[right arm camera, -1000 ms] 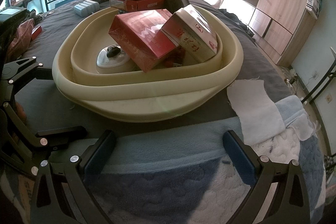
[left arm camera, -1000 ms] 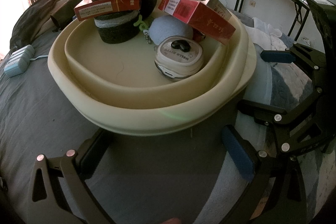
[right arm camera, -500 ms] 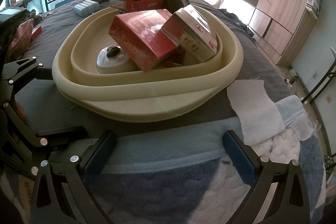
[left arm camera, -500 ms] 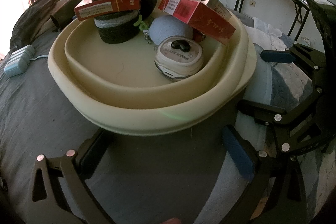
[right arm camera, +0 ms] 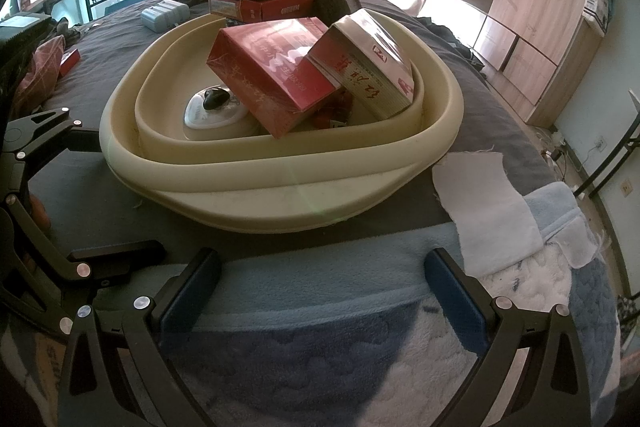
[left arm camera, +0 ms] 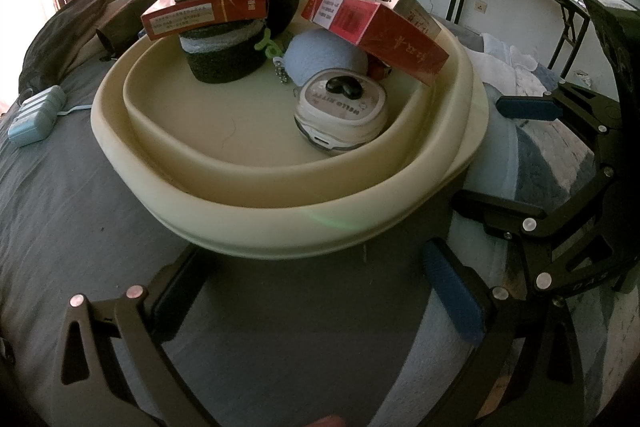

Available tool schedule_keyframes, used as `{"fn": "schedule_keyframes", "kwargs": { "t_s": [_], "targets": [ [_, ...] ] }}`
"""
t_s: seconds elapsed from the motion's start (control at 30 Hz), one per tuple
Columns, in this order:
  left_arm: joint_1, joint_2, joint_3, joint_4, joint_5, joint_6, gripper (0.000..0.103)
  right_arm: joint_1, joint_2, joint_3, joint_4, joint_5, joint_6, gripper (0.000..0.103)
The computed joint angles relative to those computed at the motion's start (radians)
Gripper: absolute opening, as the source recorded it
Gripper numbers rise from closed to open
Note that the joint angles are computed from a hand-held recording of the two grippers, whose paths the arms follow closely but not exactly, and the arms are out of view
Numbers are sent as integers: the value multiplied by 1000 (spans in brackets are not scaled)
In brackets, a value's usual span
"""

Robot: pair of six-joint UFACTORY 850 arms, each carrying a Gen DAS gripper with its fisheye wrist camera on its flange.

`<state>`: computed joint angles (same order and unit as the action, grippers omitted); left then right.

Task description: Organize rigid objects

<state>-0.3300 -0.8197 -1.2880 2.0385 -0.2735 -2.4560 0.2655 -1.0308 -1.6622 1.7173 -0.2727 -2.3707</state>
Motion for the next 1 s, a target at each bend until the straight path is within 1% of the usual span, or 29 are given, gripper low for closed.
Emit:
{"fn": "schedule_keyframes", "kwargs": {
  "t_s": [1.0],
  "targets": [
    [0, 0, 0, 0, 0, 0, 103, 0, -1, -2, 0, 1, -1, 103]
  ]
}}
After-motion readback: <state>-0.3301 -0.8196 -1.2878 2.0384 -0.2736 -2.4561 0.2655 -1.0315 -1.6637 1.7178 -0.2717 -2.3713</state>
